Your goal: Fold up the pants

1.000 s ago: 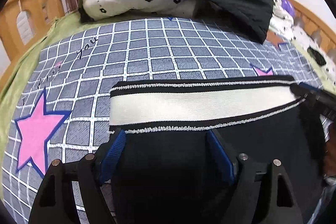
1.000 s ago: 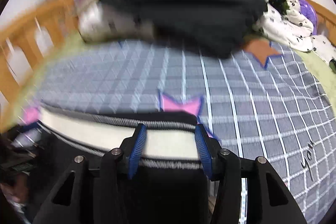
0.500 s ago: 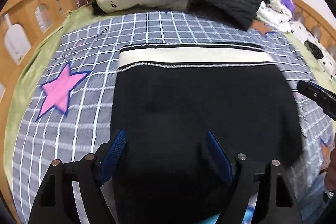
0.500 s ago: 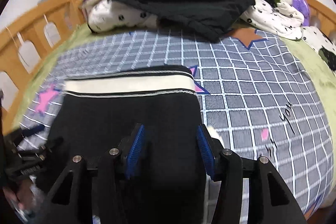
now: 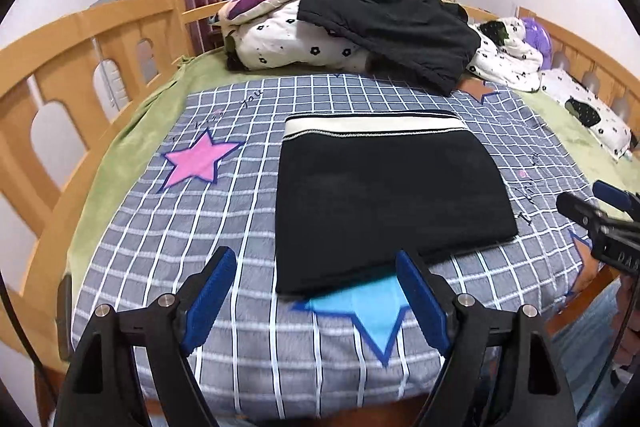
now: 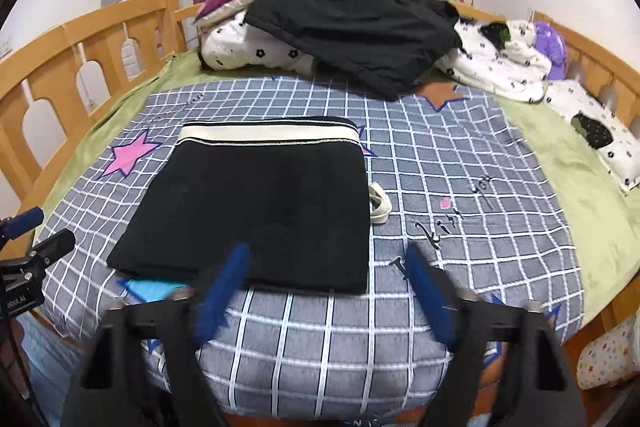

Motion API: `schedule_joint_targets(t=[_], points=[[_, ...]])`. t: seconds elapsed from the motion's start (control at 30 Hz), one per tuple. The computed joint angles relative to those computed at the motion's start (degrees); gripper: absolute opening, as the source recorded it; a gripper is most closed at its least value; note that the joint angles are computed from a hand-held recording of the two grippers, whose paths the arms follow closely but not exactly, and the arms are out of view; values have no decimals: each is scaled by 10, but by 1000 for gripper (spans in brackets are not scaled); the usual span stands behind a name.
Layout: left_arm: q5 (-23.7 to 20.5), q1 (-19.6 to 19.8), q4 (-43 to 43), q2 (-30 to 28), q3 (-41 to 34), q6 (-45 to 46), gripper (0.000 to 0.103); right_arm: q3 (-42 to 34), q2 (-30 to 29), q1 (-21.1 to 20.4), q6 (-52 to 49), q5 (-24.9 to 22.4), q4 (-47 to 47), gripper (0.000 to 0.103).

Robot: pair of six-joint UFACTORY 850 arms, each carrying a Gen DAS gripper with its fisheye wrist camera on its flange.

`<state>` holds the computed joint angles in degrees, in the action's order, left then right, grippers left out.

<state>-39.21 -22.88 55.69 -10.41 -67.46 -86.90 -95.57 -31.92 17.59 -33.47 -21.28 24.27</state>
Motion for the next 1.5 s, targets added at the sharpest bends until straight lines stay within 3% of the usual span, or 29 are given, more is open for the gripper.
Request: schedule_joint_targets(t=[0.13,0.6,0.7,0.83,1.5], points=[[4,-8,-5,20,25,-25,81,65,41,4,-9,50,-11,98],[-51,-34,10,19,24,-53,81,97,67,-1,-12,45,7,98],[-34,-34,5,21,24,-51,81,94,65,0,2,42,-8,98],[-52,-40,12,13,17,-51,81,96,66,0,4,44,-12,98],[-45,-36,-4,10,15,-37,81,96,68,-1,-11,46,-3,98]])
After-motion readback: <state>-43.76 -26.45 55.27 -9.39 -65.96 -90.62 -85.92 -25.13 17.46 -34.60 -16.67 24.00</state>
